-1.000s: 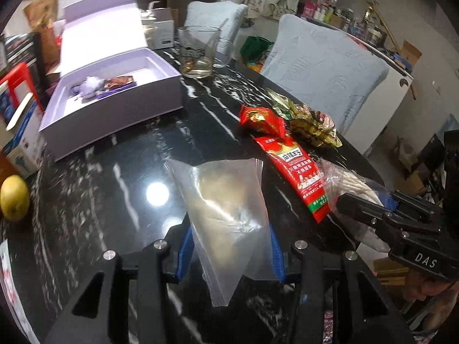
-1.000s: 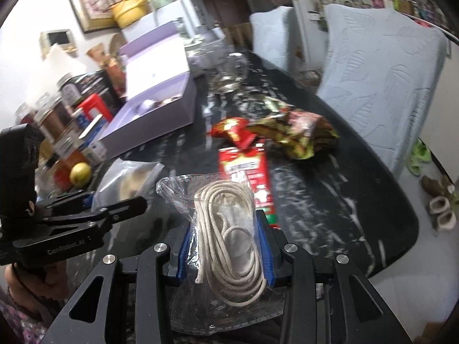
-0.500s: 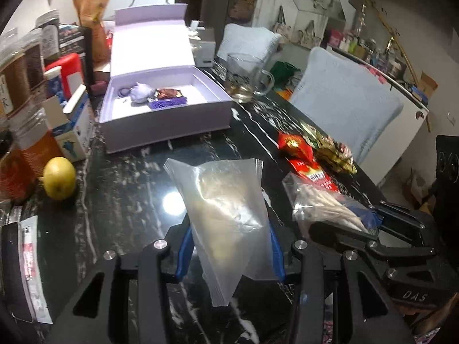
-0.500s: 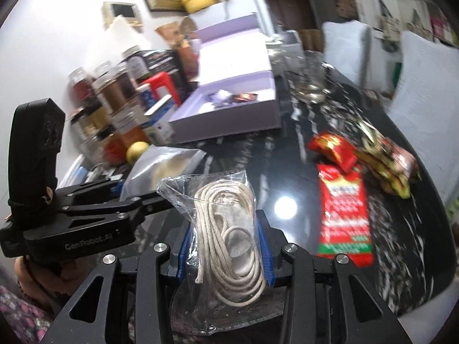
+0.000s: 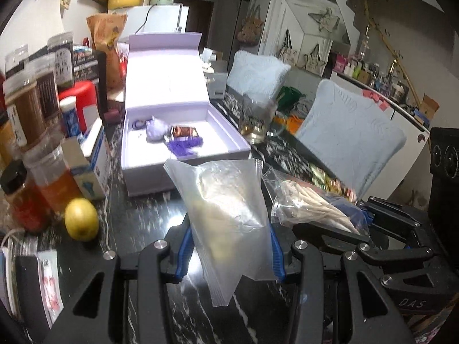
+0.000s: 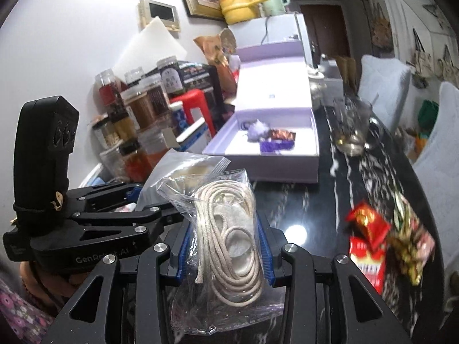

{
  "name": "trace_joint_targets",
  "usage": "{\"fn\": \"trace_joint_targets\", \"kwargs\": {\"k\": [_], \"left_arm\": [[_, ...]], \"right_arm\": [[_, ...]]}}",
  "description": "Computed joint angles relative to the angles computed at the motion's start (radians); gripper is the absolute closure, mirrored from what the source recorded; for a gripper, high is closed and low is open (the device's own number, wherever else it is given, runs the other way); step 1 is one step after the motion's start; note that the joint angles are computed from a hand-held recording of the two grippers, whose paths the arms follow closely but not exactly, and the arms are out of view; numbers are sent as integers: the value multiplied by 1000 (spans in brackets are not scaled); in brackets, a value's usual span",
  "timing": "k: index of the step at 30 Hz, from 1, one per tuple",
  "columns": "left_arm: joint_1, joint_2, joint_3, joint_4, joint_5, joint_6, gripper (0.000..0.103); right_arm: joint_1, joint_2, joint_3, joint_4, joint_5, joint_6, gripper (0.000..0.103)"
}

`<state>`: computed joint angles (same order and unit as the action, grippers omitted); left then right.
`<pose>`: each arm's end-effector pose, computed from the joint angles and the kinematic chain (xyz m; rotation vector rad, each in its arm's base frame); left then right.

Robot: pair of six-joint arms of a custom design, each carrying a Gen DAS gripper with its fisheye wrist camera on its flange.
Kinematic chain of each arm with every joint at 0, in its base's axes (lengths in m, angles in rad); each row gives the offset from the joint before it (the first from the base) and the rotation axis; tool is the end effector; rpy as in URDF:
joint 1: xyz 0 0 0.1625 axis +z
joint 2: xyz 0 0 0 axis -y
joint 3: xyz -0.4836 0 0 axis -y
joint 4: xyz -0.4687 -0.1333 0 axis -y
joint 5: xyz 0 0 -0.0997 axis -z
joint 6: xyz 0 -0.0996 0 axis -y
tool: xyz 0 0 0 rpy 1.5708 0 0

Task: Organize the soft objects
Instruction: 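Lift the cord bag and clear plastic bag toward the lavender box with both tools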

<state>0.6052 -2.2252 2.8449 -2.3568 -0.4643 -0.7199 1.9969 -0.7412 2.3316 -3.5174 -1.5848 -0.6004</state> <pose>-0.0321 -0.2926 0.2465 0.1612 2.2528 -1.1649 0.3167 -0.3787 -0.0382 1.4936 -2.6578 0.5449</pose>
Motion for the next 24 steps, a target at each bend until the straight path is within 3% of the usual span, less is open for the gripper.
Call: {"fn": "trace_joint_targets", "kwargs": {"k": [15, 24], "left_arm": [[157, 387, -89, -887, 0, 633, 59], [232, 532, -187, -1265, -41, 940, 59]], "right_arm": [[42, 31, -156, 29, 34, -45, 64], [64, 66, -269, 47, 57, -92, 64]]}}
